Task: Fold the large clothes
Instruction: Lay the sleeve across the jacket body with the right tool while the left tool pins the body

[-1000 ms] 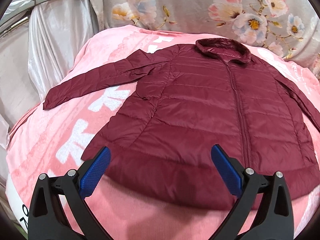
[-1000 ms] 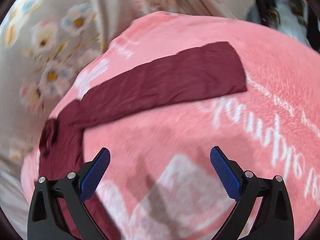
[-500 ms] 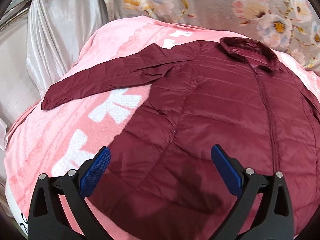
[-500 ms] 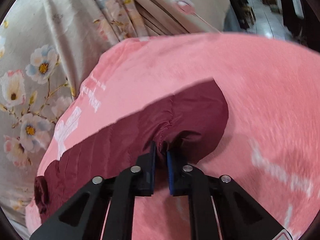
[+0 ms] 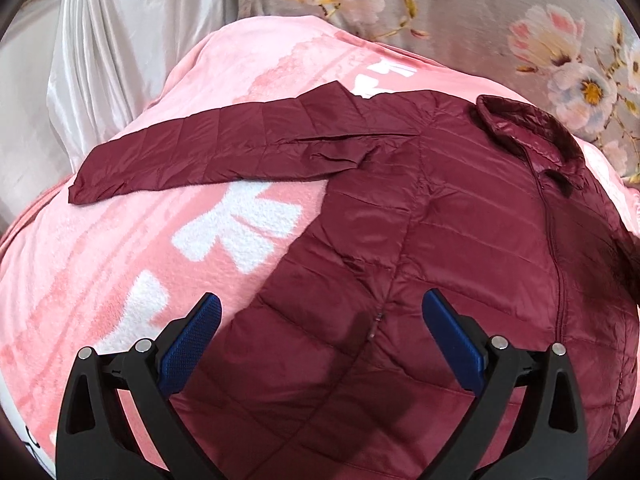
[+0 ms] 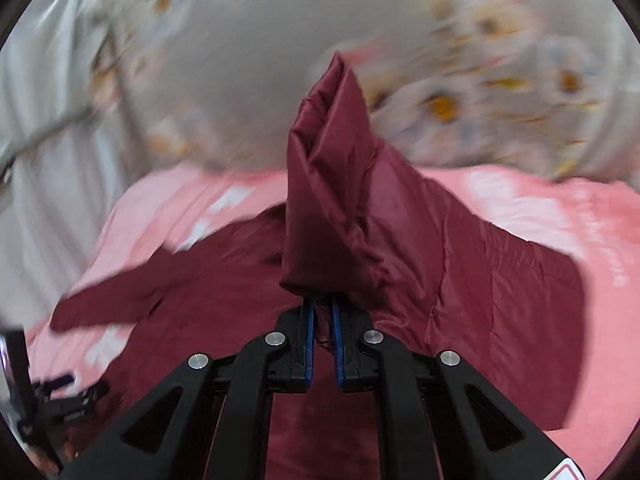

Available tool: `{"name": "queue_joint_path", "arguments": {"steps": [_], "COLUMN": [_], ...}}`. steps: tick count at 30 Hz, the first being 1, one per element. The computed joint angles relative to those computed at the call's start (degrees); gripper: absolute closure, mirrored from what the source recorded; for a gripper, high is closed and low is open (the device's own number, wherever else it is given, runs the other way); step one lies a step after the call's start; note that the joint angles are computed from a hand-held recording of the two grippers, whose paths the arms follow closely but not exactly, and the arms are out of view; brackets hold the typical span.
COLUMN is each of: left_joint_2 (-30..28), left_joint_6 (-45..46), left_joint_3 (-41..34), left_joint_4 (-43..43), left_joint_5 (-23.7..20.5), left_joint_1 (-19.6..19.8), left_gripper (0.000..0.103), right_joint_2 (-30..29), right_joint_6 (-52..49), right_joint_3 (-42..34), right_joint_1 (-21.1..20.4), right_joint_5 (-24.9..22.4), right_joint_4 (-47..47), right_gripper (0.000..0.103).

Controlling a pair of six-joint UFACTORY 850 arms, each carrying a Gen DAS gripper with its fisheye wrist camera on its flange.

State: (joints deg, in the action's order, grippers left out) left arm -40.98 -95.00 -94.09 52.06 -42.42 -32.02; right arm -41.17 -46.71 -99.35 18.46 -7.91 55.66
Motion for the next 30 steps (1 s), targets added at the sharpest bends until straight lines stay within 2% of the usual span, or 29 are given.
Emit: {"name": "queue_joint_path", "arguments": {"steps": [2,3,4,5,6,7,8,10,11,13,16,18,19,21,23,26,30], "left_joint_2": [0.35,0.51,0.81,1.1,1.49,1.65,1.8,1.49,1.04,-0.95,-6.06,-8.81,-9.91,-11.17,-12.5,-14.03,-13.55], "left_joint_6": [0.17,0.47,0.98,1.28,1.9,2.7,3.94,12.64,18.3,29.74,45.52,56.02,59.62,60.68,58.84,55.25,42.81], "left_joint_3": [0.71,1.01,1.52,1.95,2.49,2.65,2.75,1.56,0.61,-1.78,-8.63,-12.6,-14.0,-15.63,-18.13,-22.0,-24.5], "left_joint_4": [-0.26,-0.56,-1.03,-1.36,-2.03,-3.05,-4.7,-14.44,-20.44,-32.43,-50.42,-62.42,-67.27,-69.86,-67.23,-61.97,-43.35], "left_joint_5": [1.02,1.78,3.31,4.82,7.45,9.56,12.39,18.88,20.8,25.13,25.11,23.44,22.9,23.16,21.84,19.63,18.22], "left_joint_1": [0.52,0.77,1.23,1.56,2.09,2.49,3.02,4.52,5.1,5.95,6.3,6.97,7.33,7.53,7.6,7.88,7.31], "left_gripper": [0.005,0.005,0.005,0.005,0.005,0.005,0.005,0.005,0.005,0.005,0.005,0.006,0.008,0.02,0.072,0.093,0.099], "right_joint_2": [-4.11,-5.8,-6.81,-6.98,-6.1,-4.18,-2.36,0.42,1.97,2.74,3.91,4.04,3.92,3.07,1.11,-2.13,-5.2], "right_joint_6": [9.03,11.42,12.15,10.48,6.83,1.03,-4.66,-12.84,-15.42,-13.69,-0.69,1.78,0.18,-1.78,1.31,1.48,6.84], "right_joint_3": [-4.59,-6.42,-7.52,-7.3,-5.47,-2.39,0.24,3.84,5.94,7.07,9.54,10.99,11.8,12.57,11.62,8.55,3.52], "right_joint_1": [2.19,3.18,3.71,4.18,4.45,4.7,4.53,3.74,2.96,0.98,-2.48,-5.2,-6.85,-9.28,-11.21,-12.65,-13.38], "right_joint_5": [-4.76,-7.08,-8.38,-9.27,-8.68,-7.08,-5.54,-2.94,-2.02,-1.22,-0.64,-1.84,-3.52,-6.78,-9.57,-12.69,-11.0], "right_joint_4": [-11.99,-15.59,-16.79,-15.64,-12.19,-6.35,-0.35,9.33,13.45,15.13,7.59,9.94,14.71,21.51,22.64,25.92,22.47], "right_gripper": [0.087,0.085,0.078,0.073,0.062,0.05,0.046,0.04,0.039,0.039,0.038,0.038,0.038,0.038,0.038,0.039,0.04]}}
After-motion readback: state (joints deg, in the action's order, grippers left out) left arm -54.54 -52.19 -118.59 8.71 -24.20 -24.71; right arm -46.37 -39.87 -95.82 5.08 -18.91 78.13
